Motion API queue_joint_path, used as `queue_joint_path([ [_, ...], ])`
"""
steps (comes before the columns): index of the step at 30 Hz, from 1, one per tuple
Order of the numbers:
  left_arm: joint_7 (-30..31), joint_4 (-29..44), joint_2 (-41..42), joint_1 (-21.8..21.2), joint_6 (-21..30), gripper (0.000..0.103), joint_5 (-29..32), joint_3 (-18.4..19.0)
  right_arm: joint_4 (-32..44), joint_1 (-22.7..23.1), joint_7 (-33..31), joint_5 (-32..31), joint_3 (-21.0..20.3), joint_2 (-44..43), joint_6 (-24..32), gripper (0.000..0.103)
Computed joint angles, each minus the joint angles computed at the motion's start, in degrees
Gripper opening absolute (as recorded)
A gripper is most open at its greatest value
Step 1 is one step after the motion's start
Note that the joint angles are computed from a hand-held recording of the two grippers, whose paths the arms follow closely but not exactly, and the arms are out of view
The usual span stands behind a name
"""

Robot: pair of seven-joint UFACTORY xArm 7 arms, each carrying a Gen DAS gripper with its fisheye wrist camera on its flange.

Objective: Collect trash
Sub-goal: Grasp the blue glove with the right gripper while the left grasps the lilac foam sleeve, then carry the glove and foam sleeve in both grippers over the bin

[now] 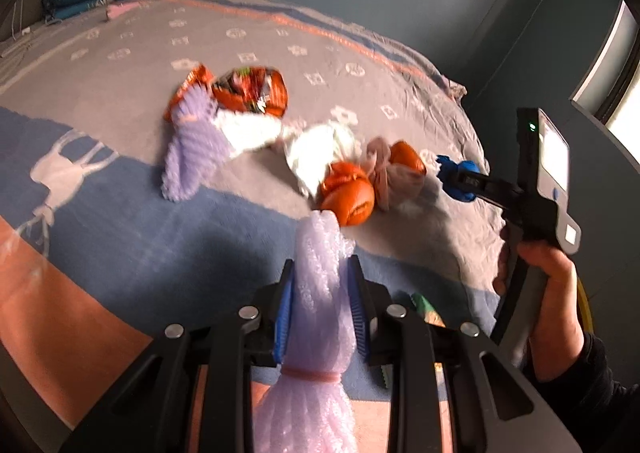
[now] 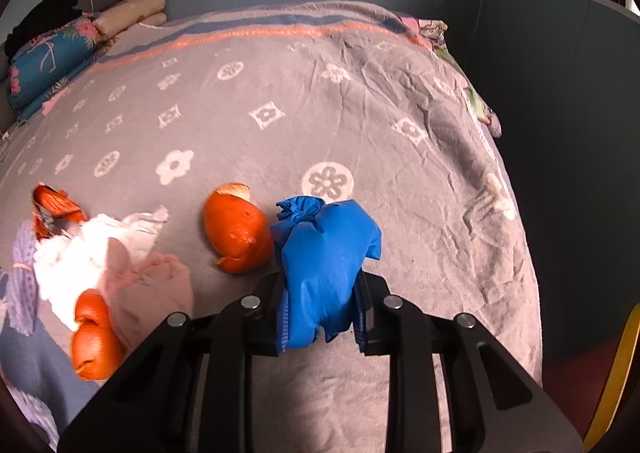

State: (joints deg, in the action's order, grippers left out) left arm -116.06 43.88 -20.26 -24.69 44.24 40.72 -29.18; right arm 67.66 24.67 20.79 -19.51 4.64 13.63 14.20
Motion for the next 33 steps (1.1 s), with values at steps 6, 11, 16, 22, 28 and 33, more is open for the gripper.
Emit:
queue_joint_path([
  [6, 1.1, 2.28, -2.49, -0.4, 7.26, 0.024, -1.07, -0.99, -2.45, -2.09, -3.76, 4.67, 2.41, -4.12, -1.42, 0.023],
  [11, 1.73, 6.16, -3.04, 0.44, 12.88, 0.024, 0.28, -3.29, -5.12, -5.06, -13.16, 15.6, 5.64, -8.95, -2.48, 0.023],
  [16, 2.8, 11.81, -0.53, 0.03, 18.22, 0.024, 2.56, -5.16, -7.11, -5.74, -23.91, 27.74, 6.17, -13.35, -1.91, 0.023],
  [22, 3.27, 18.7, 4.22, -2.73, 24.53, 0.024, 6.43, -5.94, -9.7, -4.14, -35.95, 40.26, 3.24, -19.6, -0.14, 0.023],
  [28, 2.97, 25.18, 8.94, -6.83, 30.58, 0.024, 10.64, -5.8, -12.41, -1.94, -44.46, 47.04, -0.64, -25.68, 1.4, 0.023],
  [33, 3.02, 29.67, 12.4, -10.58, 33.9, 0.024, 13.68, -4.71, -14.24, -0.14, -49.98, 51.2, -4.33, -30.47, 3.82, 0.024],
])
